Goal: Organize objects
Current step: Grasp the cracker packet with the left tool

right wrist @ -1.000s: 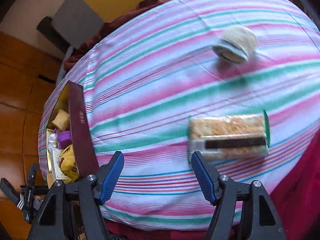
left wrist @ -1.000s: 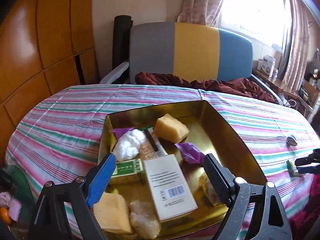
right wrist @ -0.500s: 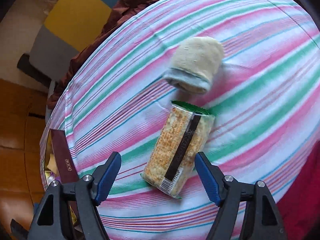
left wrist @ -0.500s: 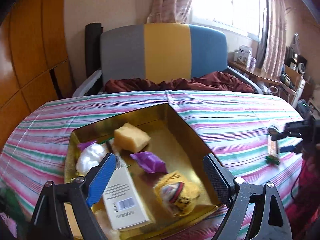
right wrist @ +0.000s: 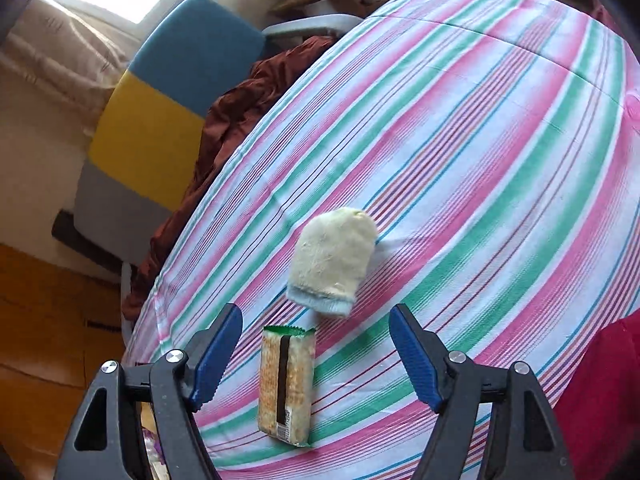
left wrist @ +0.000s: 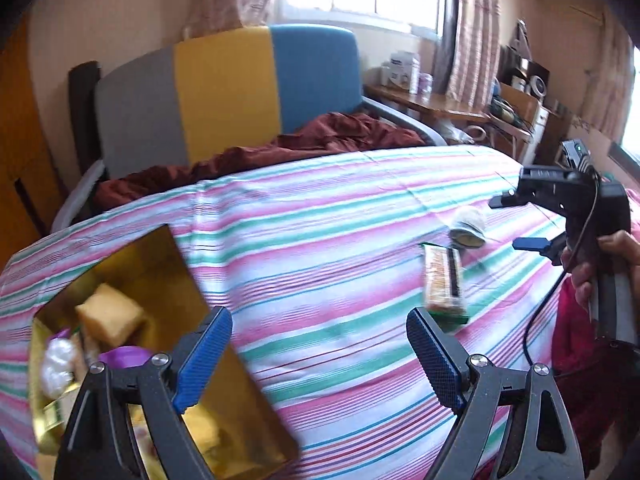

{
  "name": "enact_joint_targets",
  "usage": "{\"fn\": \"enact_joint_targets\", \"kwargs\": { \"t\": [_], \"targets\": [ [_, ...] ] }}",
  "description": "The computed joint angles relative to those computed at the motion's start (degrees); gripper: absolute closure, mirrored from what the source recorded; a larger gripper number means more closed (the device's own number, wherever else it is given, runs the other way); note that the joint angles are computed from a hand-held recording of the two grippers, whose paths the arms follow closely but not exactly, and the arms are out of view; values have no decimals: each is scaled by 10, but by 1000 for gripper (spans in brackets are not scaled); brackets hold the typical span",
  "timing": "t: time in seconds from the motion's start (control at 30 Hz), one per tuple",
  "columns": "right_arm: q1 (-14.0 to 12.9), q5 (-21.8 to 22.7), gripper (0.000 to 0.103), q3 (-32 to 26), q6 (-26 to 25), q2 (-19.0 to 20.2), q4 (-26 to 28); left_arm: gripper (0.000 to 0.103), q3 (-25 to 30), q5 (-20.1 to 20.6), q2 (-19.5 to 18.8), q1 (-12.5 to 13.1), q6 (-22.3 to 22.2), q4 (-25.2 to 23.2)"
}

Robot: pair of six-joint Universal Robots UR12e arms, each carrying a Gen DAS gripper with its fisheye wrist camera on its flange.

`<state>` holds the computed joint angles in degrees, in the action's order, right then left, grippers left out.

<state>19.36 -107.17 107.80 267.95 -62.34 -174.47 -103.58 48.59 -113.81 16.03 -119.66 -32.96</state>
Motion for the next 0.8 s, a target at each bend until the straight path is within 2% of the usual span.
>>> {"fn": "enact_joint_targets", "kwargs": {
  "t": [0.1,0.33,0.5,0.63,0.73,0.77,0.8],
  "targets": [
    [-1,-2,26,7,14,2,-29,13,-6,16,2,-21,33,-26],
    [-4,4,26,13,30,14,-95,13,-13,38,-6,-66,72,-29],
    [-9,22,25,14,27,17,-105,13,-12,54,-16,-90,105,-24],
    [-10,33,25,13,21,17,-102,14,-5,76,-31,-106,101,-17],
    [-11,38,25,11,16,17,-94,21,7,81,-42,-115,81,-36],
    [-11,40,25,11,15,16,-91,35,11,83,-45,-116,76,-44],
    [-11,43,25,12,15,17,-95,43,9,84,-47,-117,66,-35]
  ]
}}
